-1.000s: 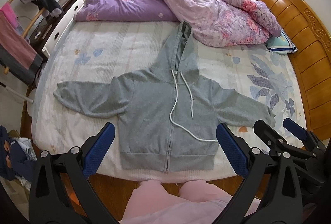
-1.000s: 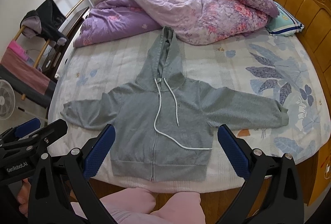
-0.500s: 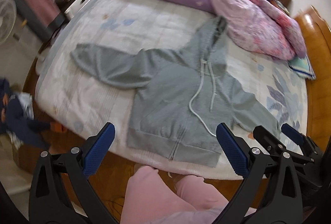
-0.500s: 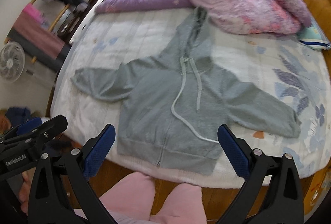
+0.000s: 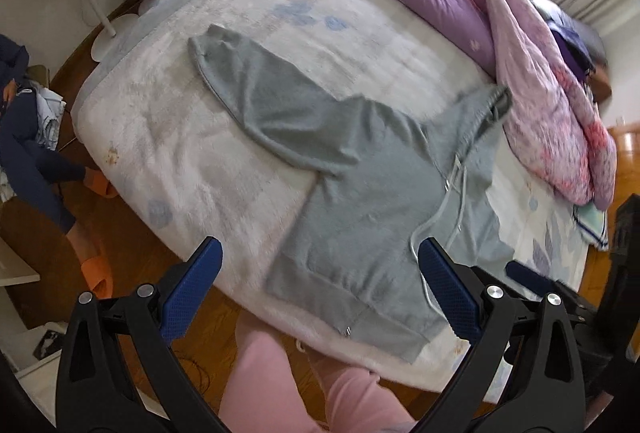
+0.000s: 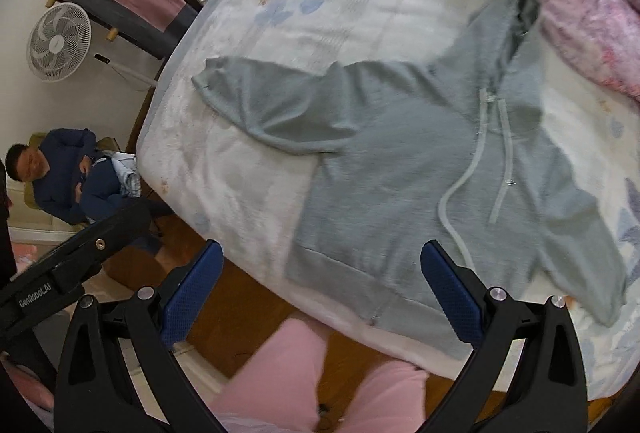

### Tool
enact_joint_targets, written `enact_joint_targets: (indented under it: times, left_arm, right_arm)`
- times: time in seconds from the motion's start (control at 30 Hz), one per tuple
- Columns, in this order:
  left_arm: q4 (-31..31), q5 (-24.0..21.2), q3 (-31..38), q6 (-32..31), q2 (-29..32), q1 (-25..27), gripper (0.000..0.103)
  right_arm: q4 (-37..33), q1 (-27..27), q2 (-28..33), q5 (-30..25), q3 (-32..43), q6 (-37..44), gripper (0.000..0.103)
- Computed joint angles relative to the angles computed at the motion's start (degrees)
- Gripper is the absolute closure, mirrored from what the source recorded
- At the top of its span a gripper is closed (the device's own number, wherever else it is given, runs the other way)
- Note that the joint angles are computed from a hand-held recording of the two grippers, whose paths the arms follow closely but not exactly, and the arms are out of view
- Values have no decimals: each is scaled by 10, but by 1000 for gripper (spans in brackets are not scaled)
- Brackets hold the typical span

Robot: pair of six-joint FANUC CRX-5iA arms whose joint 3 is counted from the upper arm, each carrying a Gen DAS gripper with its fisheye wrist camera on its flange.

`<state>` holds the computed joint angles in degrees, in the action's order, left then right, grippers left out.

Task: Fold large clothes
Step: 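Move the left gripper to the hoodie sleeve cuff and grasp it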

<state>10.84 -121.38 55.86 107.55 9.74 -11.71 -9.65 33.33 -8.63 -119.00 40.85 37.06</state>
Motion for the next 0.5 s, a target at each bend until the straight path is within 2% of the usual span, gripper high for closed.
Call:
enact_joint_targets:
  times: [0.07,0.13,0.27,0.37,0.5]
  left_arm:
    - [-11,17,-21,-29,-2,26,5]
    - [-21,38,-38,-60,-1,44,5]
    - [-64,86,-59,-133,12,68,5]
    - [-50,133,-88,-155,25,97,5]
    - [-32,162,-89,-178,66,125,5]
  right_arm:
    - [-24,-18,13,22,-6,-9,7]
    - [-29,-26,15,70,-29,-20,7]
    - [28,-3,14,160,-80,-70,7]
    - [77,13,5,237,-127,-91,7]
    - [124,16,19,277,-154,-91,7]
